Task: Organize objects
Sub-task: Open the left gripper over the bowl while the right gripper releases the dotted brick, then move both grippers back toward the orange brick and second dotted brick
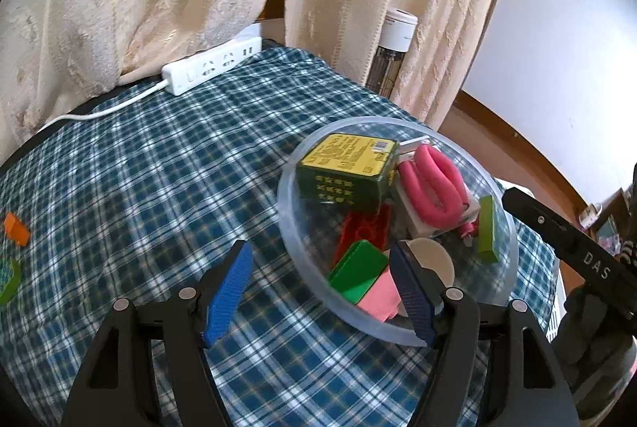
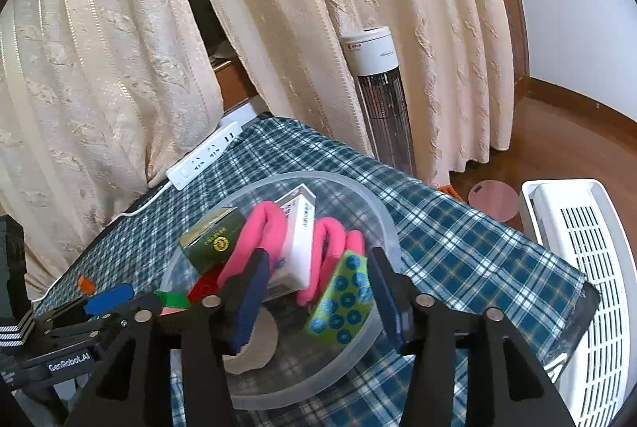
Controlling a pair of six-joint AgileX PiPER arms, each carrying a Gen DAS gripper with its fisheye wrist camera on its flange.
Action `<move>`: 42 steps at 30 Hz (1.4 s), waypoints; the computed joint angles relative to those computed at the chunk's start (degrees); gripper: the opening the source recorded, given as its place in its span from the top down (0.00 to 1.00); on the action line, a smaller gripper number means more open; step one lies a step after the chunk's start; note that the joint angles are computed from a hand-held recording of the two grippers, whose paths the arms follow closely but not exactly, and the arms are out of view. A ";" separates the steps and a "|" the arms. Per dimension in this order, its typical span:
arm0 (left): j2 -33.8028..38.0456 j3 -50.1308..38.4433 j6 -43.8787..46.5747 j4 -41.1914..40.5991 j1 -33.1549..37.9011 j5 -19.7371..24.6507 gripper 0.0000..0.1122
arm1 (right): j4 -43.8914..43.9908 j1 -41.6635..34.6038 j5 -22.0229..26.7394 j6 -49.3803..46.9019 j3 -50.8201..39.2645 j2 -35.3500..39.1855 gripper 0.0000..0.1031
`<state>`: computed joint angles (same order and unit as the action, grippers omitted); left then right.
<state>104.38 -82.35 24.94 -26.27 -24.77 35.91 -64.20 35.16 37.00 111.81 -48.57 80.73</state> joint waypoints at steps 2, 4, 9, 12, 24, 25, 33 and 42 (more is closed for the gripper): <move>-0.58 0.75 -0.08 -0.09 0.71 -0.12 0.35 | 0.04 0.83 0.46 -0.12 -0.58 0.34 0.45; -1.26 1.60 -0.30 0.04 1.47 -0.35 0.35 | 0.11 1.97 1.11 -0.36 -1.49 0.78 0.45; -2.88 3.69 -0.80 0.64 3.30 -1.07 0.35 | 0.28 4.32 2.51 -1.22 -3.74 1.94 0.45; -3.83 4.95 -0.40 0.57 4.66 -1.38 0.35 | 0.58 5.63 3.24 -1.99 -5.23 2.75 0.45; -6.06 7.94 3.45 -1.22 10.98 -1.15 0.35 | 2.05 10.24 4.48 -5.58 -12.42 7.64 0.35; -6.10 8.03 3.17 -0.52 11.47 -1.12 0.35 | 2.43 10.50 4.40 -6.32 -13.20 8.18 0.34; -5.80 8.66 2.59 1.14 16.53 -1.20 0.34 | 6.14 12.25 2.94 -12.30 -19.27 12.81 0.33; -3.10 6.47 -2.29 6.53 22.74 -1.74 0.34 | 11.06 13.70 2.22 -18.86 -25.58 17.45 0.33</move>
<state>101.28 -75.88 22.65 -19.75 -2.03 34.17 -53.14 48.86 39.22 92.94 -74.15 98.18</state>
